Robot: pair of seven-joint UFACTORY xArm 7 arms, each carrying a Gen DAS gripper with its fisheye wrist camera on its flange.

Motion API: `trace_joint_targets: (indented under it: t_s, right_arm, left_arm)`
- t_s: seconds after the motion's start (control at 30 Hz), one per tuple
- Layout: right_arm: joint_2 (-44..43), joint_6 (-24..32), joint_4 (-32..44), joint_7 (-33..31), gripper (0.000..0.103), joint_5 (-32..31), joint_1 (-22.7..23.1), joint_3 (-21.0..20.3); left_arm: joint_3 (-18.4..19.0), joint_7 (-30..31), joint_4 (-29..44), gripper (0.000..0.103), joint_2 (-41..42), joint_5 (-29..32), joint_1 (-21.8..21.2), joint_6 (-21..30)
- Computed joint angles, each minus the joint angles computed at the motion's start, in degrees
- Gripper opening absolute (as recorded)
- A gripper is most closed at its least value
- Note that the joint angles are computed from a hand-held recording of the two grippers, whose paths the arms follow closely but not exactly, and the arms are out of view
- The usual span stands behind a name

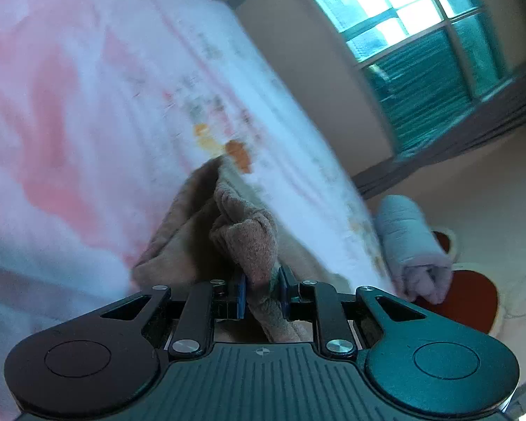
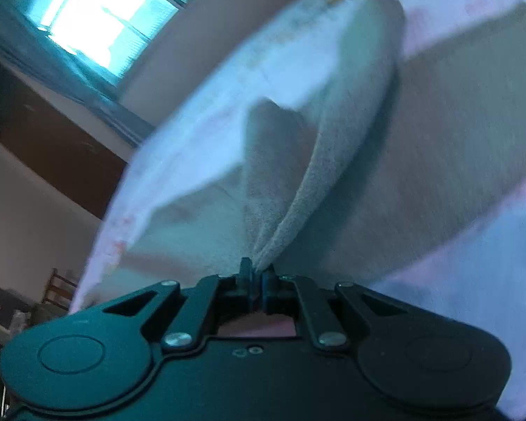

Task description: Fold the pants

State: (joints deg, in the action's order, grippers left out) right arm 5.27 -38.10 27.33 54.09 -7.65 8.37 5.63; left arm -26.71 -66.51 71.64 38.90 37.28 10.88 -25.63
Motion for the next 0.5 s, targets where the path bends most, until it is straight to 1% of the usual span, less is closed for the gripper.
trace_joint_targets:
  t_s: [0.03, 0.07, 0.1, 0.13, 0.17, 0.2, 0.23, 0.3, 0.37, 0.4, 0.5]
  right_arm:
    - [-0.77, -0.22, -0.40, 0.43, 0.000, -0.78, -0.26, -0.06]
    - [-1.03, 0.23, -0.53, 0.89, 0.000, -1.80, -0.53, -0.19]
    - [-1.71, 2.46, -0.76, 1.08, 0.000, -3.02, -0.80, -0.34]
    - [-0.77, 5.71, 0.21, 1.36, 0.000, -4.00, -0.95, -0.40]
    - [0.74, 6.56, 1.02, 3.98, 0.000, -6.14, -1.87, -0.57]
    - [1.97, 5.01, 1.30, 6.27, 0.000, -6.27, -2.77, -0.07]
    - [2.60, 4.10, 1.58, 6.16, 0.000, -4.92, -2.37, -0.05]
    - [3.10, 4.61, 2.39, 3.87, 0.000, -2.17, -1.30, 0.17]
    - [3.34, 4.18, 2.67, 3.96, 0.000, -2.72, -1.77, 0.40]
    - [3.31, 4.02, 2.72, 4.84, 0.000, -3.99, -2.50, 0.49]
    - [2.49, 3.95, 2.49, 3.69, 0.000, -3.60, -2.35, 0.41]
  left_arm:
    - [-0.14, 0.12, 0.10, 0.019, -0.12, 0.67, 0.22, 1.41]
    - [-1.98, 0.77, 0.12, 0.019, 0.11, 1.13, 1.77, 4.46]
    - [-3.14, -0.97, 0.35, 0.019, 0.81, 3.54, 3.04, 7.90]
    - [-4.27, -0.40, -0.27, 0.019, 1.28, 3.58, 4.06, 8.93]
    - [-4.01, 1.49, -0.53, 0.019, 1.98, 1.21, 3.63, 7.57]
    - [-2.72, 1.41, -0.80, 0.019, 1.85, -0.47, 2.41, 6.05]
    - [-2.01, 2.00, -1.11, 0.020, 1.49, -2.20, 1.51, 5.35]
    - [-0.49, 4.03, -1.91, 0.020, 0.66, -4.81, -0.21, 4.58]
    - [-0.94, 5.51, -2.04, 0.021, 0.41, -6.19, -0.16, 4.97]
    - [-0.76, 6.59, -1.99, 0.021, -0.01, -6.85, -0.57, 5.74]
    - [-0.13, 9.50, -2.90, 0.024, -1.73, -9.01, -1.65, 7.37]
